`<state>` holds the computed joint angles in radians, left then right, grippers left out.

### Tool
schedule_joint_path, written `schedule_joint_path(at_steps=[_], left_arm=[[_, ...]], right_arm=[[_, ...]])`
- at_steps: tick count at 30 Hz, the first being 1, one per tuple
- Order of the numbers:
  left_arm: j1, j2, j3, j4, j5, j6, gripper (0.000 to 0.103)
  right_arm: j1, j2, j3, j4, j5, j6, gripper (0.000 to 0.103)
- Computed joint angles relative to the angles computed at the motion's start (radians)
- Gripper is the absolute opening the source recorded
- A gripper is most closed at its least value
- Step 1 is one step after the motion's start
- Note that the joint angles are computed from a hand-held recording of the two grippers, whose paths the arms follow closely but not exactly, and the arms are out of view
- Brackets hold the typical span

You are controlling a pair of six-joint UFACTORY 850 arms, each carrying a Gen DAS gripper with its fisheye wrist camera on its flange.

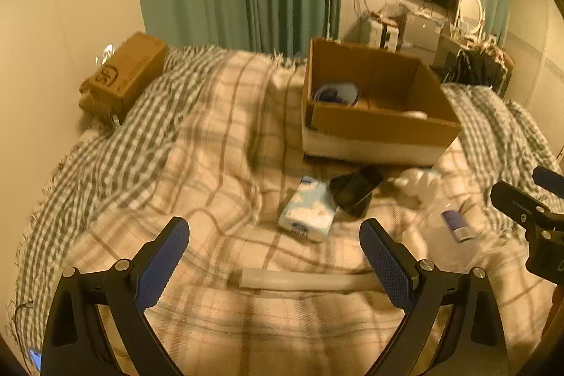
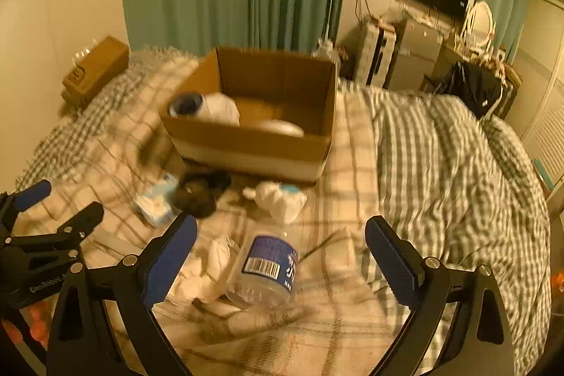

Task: Organize objects
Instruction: 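Move the right tool to the clear blue-labelled jar and grasp it, then grasp the blue-and-white tissue pack with the left tool while the right tool lifts the jar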

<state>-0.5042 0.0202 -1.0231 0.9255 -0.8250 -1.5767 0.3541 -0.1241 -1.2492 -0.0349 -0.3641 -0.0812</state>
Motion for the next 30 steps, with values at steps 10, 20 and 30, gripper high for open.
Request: schedule_joint_path(at_steps=[10,20,30], left_arm=[[0.063,-0.045,0.016,-0.157,0.096,0.117,0.100],[0.120,-0.115,-0.040,-0.289,0.115,0.255,0.100],[0.143,-0.240,-0.151,-0.351,0.119,0.445,0.097]], right_arm=[[0.008,-0.109,-0.037,-0.074,-0.097,0.069,0.097],[-0.003,-0.215,-0.115,0.008,-0.232,-0.007,0.085],[-0.044,-0.173,-0.092,0.199,-0.161,-0.142,0.065]])
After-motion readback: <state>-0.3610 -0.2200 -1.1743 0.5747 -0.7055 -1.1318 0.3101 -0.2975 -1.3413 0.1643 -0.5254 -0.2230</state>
